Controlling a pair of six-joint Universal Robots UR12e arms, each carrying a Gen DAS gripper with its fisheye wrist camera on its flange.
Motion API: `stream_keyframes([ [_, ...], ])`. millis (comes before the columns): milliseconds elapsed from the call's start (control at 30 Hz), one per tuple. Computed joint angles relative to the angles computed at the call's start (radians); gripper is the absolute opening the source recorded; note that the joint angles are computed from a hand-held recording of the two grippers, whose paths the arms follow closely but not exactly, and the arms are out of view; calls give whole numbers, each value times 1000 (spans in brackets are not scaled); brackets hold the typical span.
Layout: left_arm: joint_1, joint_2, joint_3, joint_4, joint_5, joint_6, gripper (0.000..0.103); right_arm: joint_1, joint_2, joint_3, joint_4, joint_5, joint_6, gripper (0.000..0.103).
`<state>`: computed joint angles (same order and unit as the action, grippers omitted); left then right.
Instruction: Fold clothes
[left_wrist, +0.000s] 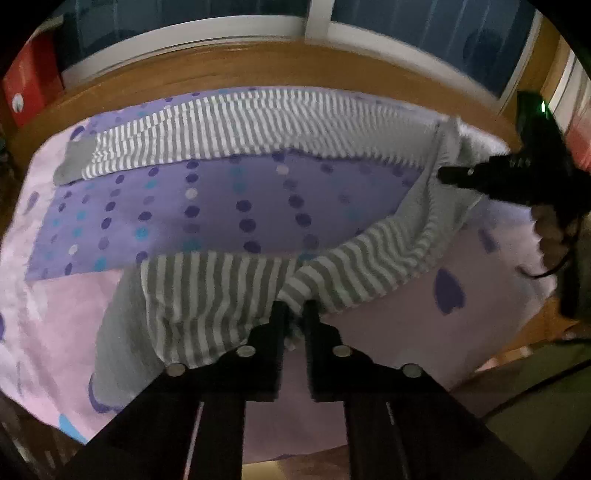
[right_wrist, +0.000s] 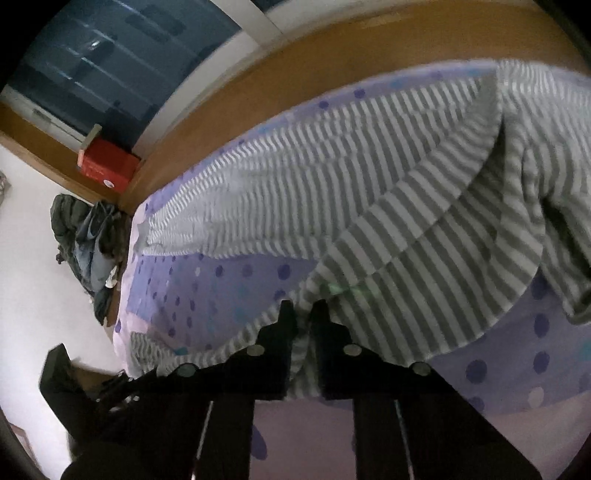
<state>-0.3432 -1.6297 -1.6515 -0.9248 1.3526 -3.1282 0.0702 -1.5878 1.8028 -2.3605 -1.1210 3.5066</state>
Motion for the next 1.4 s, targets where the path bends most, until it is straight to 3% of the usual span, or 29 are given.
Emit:
stream_keyframes([
  [167, 43, -3, 28, 51, -125, -4, 7, 24, 12, -33, -135, -34, -6, 5],
  [300, 66, -39, 80, 29, -141, -15, 7, 37, 67, -99, -176, -68, -18, 5],
  [433, 71, -80, 125, -24, -105, -14, 7, 42, 160, -192, -154, -71, -13, 5],
  [667, 97, -103, 149, -61, -107, -4, 12, 90, 286, -320, 10, -209, -53, 6],
  [767, 118, -94, 140, -74, -132, 22, 21, 100, 290, -324, 3, -246, -24, 8],
  [833, 125, -83, 132, -86, -134, 37, 25, 103, 288, -337, 40, -251, -15, 17],
  [900, 133, -63, 117, -105, -146, 77, 29, 104, 273, -337, 62, -245, 8, 42],
  [967, 141, -44, 99, -120, -154, 119, 35, 109, 241, -312, 42, -249, 40, 52],
  [1100, 144, 0, 68, -146, -138, 189, 38, 125, 178, -251, 8, -263, 67, 53],
  [1200, 141, 28, 52, -157, -130, 222, 45, 139, 143, -217, 30, -210, 72, 54],
  [1267, 132, 43, 43, -153, -122, 246, 47, 149, 131, -205, 65, -160, 37, 53],
  [1400, 99, 50, 25, -109, -107, 289, 47, 183, 143, -211, 118, -148, -52, 53],
])
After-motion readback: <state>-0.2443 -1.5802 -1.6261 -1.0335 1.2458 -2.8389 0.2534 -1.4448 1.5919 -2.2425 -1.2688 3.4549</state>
